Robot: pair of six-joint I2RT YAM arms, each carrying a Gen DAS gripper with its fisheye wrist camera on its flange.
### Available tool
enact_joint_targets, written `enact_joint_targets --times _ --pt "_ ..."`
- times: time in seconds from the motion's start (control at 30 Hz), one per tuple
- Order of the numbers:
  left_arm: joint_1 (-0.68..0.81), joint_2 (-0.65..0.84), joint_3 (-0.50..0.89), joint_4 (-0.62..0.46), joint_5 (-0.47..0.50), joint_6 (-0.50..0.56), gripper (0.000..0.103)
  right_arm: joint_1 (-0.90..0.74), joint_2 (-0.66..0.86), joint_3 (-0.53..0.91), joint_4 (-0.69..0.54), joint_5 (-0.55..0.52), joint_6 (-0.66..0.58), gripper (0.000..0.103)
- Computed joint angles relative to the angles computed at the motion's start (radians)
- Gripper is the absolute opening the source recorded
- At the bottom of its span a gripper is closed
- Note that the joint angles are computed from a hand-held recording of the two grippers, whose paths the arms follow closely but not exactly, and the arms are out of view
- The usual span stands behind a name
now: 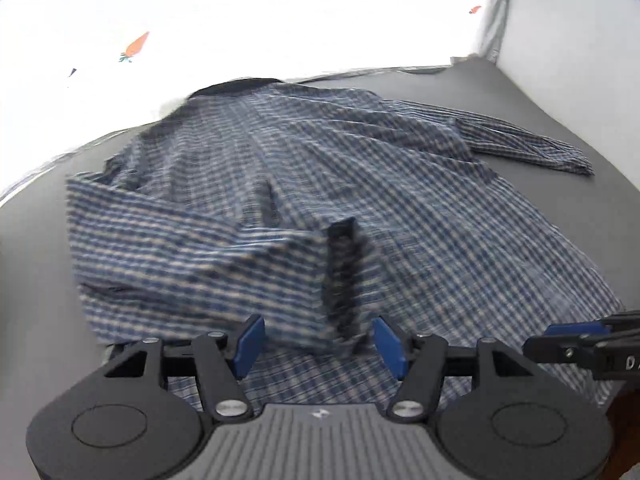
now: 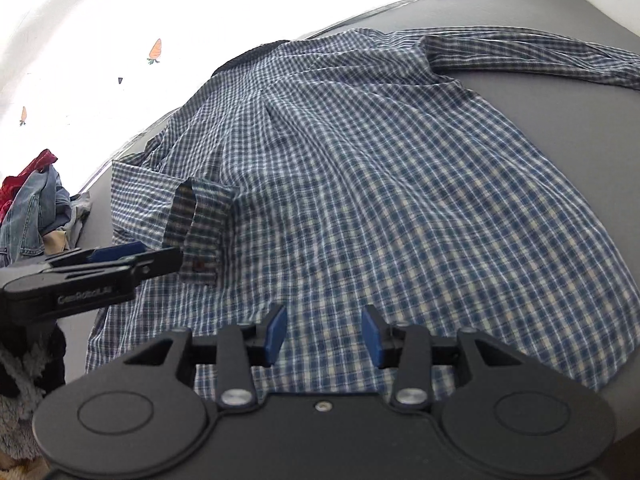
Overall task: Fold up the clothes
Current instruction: 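Carry the sleeve with the left gripper across the shirt body and release it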
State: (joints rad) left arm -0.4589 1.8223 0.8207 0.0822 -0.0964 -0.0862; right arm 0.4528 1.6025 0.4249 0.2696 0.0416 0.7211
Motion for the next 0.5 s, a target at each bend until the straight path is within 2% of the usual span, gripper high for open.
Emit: enact_joint_targets --times 0.1,0.27,0.4,0.5 --pt "0.098 -0.107 -0.121 -0.008 -0.058 -0.05 0.063 0.004 0.068 0.07 -0.012 -0.036 -0.024 0.046" --pt "0.309 -0.277 -0.299 -0.031 -0.047 -0.138 0.063 0.023 0.159 0.182 -0.043 -0.082 -0.043 0.048" --pt "0.4 -0.317 -0.378 -0.012 -0.01 -0.151 0.063 0.047 0.223 0.268 -0.078 -0.082 -0.051 0.05" --pt "0.421 -0.298 -0.389 -0.007 0.006 -0.111 0.062 0.038 0.291 0.329 -0.081 -0.118 0.031 0.053"
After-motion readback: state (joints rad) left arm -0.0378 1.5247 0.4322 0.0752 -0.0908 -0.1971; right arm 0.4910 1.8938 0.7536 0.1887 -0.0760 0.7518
